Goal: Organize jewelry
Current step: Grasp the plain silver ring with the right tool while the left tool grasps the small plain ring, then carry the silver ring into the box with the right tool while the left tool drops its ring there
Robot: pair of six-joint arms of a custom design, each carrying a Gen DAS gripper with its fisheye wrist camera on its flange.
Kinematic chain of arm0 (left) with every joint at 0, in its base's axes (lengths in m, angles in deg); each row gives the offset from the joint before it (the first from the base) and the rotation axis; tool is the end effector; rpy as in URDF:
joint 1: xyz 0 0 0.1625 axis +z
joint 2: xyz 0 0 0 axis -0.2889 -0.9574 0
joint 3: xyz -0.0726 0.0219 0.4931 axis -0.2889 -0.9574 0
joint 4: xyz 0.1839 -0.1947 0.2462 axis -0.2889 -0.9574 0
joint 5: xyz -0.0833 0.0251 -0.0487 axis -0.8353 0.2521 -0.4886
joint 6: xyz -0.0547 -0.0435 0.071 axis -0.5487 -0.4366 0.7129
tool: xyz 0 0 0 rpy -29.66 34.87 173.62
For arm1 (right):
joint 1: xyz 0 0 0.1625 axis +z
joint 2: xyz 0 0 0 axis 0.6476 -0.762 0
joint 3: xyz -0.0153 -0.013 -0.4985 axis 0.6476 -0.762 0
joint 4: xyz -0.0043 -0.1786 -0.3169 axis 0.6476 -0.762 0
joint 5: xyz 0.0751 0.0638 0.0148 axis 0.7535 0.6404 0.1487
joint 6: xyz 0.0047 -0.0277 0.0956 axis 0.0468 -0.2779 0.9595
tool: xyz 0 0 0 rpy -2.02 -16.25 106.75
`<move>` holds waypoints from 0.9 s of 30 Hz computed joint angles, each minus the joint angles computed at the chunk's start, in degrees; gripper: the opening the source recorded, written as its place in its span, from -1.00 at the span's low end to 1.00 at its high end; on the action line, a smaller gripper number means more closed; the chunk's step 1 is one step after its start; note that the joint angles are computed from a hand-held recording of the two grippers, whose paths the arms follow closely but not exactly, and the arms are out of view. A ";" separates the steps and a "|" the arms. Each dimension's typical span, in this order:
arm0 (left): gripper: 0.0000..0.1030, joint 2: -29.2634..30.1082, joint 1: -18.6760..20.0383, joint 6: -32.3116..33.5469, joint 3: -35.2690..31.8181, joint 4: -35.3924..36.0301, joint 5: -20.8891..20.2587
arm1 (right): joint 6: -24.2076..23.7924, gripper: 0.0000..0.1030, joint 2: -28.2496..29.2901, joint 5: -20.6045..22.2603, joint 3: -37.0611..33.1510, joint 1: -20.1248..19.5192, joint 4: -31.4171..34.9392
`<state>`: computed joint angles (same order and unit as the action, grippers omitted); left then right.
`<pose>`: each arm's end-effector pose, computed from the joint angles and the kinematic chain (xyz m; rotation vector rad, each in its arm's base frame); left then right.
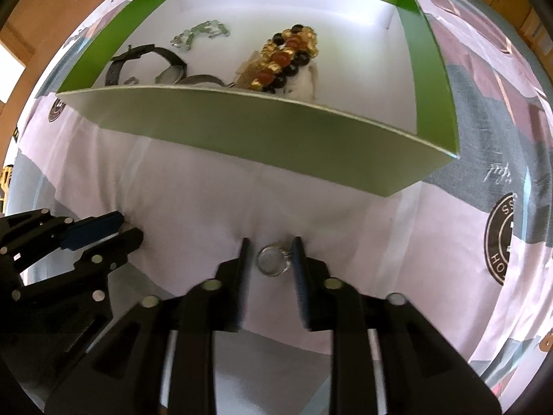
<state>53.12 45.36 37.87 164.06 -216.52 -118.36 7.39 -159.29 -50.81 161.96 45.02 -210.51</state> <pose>-0.3702 -0.4038 -0.0658 0.5729 2.3922 -0.0439 0.0427 -0.3867 0.2714 0.1379 -2.4397 0.2507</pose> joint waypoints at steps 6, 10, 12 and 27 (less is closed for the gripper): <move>-0.57 0.10 -0.41 -0.14 0.29 0.19 0.41 | -1.20 -0.13 3.18 -3.69 1.59 2.05 -4.80; -0.66 0.06 -0.48 -0.44 0.29 0.04 0.28 | -0.51 -0.60 2.61 -3.25 1.49 2.09 -4.24; -0.66 -0.15 -0.43 -0.49 0.40 -0.13 0.15 | -0.31 -0.60 1.82 -2.47 1.32 1.80 -3.62; -0.66 -1.58 -2.07 -1.84 0.94 0.13 1.95 | -1.17 -0.61 -0.60 -1.31 0.74 1.52 -2.66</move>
